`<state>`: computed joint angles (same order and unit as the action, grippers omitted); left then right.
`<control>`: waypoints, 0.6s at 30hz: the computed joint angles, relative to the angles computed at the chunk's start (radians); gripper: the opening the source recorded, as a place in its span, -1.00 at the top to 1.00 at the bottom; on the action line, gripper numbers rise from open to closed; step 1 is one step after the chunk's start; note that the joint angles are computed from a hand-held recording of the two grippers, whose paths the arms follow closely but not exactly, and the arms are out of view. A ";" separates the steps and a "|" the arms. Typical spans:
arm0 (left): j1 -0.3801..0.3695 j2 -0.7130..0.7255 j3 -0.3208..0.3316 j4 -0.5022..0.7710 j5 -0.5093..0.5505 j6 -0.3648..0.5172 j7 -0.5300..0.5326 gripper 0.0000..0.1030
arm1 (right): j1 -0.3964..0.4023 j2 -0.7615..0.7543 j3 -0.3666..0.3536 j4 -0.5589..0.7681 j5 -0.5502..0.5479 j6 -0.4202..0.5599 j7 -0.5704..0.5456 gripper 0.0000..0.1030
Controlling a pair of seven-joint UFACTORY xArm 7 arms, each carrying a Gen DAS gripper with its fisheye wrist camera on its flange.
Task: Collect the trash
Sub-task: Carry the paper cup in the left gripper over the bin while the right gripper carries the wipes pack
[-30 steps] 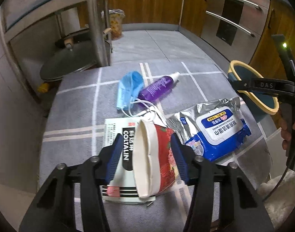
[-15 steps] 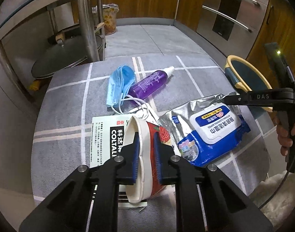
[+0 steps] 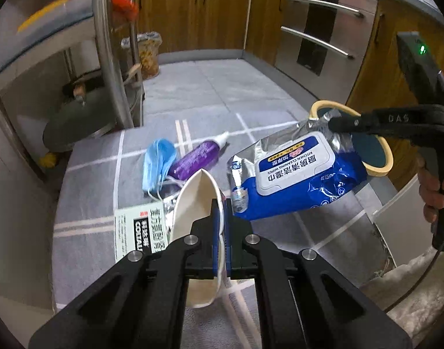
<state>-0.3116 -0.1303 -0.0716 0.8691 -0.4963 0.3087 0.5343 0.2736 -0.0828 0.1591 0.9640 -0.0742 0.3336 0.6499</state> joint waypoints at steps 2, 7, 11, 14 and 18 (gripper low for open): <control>-0.004 -0.014 -0.002 -0.004 -0.004 -0.008 0.003 0.95 | -0.009 -0.024 0.008 0.004 -0.055 0.019 0.027 0.88; -0.011 -0.036 -0.011 -0.004 0.046 -0.042 -0.035 0.95 | -0.040 -0.079 0.040 0.022 -0.195 0.073 0.103 0.88; -0.024 -0.049 -0.014 0.007 0.077 -0.071 -0.061 0.95 | -0.059 -0.120 0.054 0.020 -0.265 0.086 0.141 0.88; -0.042 -0.055 -0.010 0.013 0.089 -0.088 -0.070 0.95 | -0.074 -0.154 0.058 0.007 -0.282 0.088 0.151 0.88; -0.043 -0.059 -0.026 0.028 0.148 -0.095 -0.122 0.95 | -0.101 -0.205 0.063 -0.009 -0.300 0.092 0.158 0.88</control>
<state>-0.3550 -0.1889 -0.0973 0.8966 -0.3486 0.2142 0.4125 0.1727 -0.2881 0.2222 0.9554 -0.3737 0.4255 0.8078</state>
